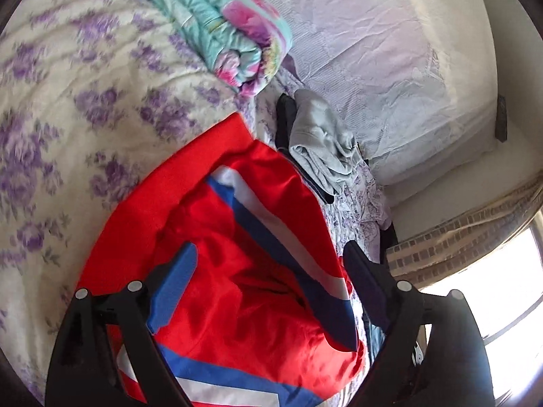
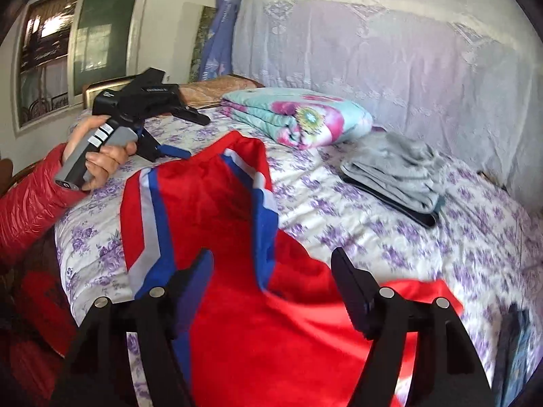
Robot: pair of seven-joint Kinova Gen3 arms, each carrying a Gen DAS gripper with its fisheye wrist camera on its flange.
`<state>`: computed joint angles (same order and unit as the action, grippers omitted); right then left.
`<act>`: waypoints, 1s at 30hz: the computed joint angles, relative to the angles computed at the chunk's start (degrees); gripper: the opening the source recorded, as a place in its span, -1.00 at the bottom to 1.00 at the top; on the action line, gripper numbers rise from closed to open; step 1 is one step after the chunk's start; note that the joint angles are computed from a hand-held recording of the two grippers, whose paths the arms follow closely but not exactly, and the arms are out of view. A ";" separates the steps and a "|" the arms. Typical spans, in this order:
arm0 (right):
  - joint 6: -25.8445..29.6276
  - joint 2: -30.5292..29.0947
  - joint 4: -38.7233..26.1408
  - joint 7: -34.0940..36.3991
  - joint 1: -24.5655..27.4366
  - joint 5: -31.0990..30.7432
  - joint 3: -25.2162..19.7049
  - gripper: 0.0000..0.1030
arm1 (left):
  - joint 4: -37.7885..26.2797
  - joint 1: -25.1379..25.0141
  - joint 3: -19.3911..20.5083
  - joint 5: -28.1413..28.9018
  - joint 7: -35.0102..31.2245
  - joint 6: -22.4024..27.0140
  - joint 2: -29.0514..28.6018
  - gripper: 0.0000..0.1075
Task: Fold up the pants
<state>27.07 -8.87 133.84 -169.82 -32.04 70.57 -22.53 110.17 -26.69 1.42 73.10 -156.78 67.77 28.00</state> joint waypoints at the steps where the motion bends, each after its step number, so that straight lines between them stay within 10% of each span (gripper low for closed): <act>1: 0.79 1.98 -0.99 0.43 -0.76 0.68 0.20 0.38 | -0.40 0.16 -0.19 -0.55 0.98 -0.13 0.32 0.57; 3: 4.85 7.28 -3.82 3.84 -5.23 -0.74 2.68 0.32 | -1.43 0.25 -0.35 -1.59 2.89 -0.40 0.48 0.57; 7: 10.04 16.05 -6.61 4.26 -13.43 -1.43 9.74 -0.91 | -3.61 1.00 0.01 -3.88 6.51 -1.26 -0.76 0.57; 12: 18.09 14.67 -1.86 -6.46 -16.60 6.54 1.36 -0.92 | -6.76 5.04 0.48 -10.01 14.76 -5.34 -3.39 0.57; 19: 25.90 15.25 1.01 -8.29 -16.51 1.78 -13.46 -0.92 | -3.64 5.72 1.45 -11.59 15.54 -8.94 -7.65 0.61; 26: 27.32 17.48 3.00 -14.24 -20.60 2.16 -14.16 -0.92 | 0.74 5.30 -0.70 -12.10 13.78 -10.30 -11.32 0.62; 27: 26.40 16.94 3.41 -15.02 -20.38 2.32 -13.88 -0.92 | 1.79 5.26 -0.96 -11.72 12.52 -11.14 -12.05 0.55; 29: 25.92 16.57 3.80 -16.53 -20.39 2.36 -13.92 -0.92 | 3.56 5.41 -1.50 -11.55 9.46 -12.90 -13.61 -0.44; 30: 26.02 16.44 3.95 -17.24 -20.82 2.33 -13.72 -0.92 | 4.19 5.26 -1.78 -11.64 7.43 -13.23 -14.02 -0.59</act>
<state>53.09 7.57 137.78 -187.06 -52.85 72.90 -36.25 114.36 -21.43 -0.37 61.45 -149.35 54.54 13.98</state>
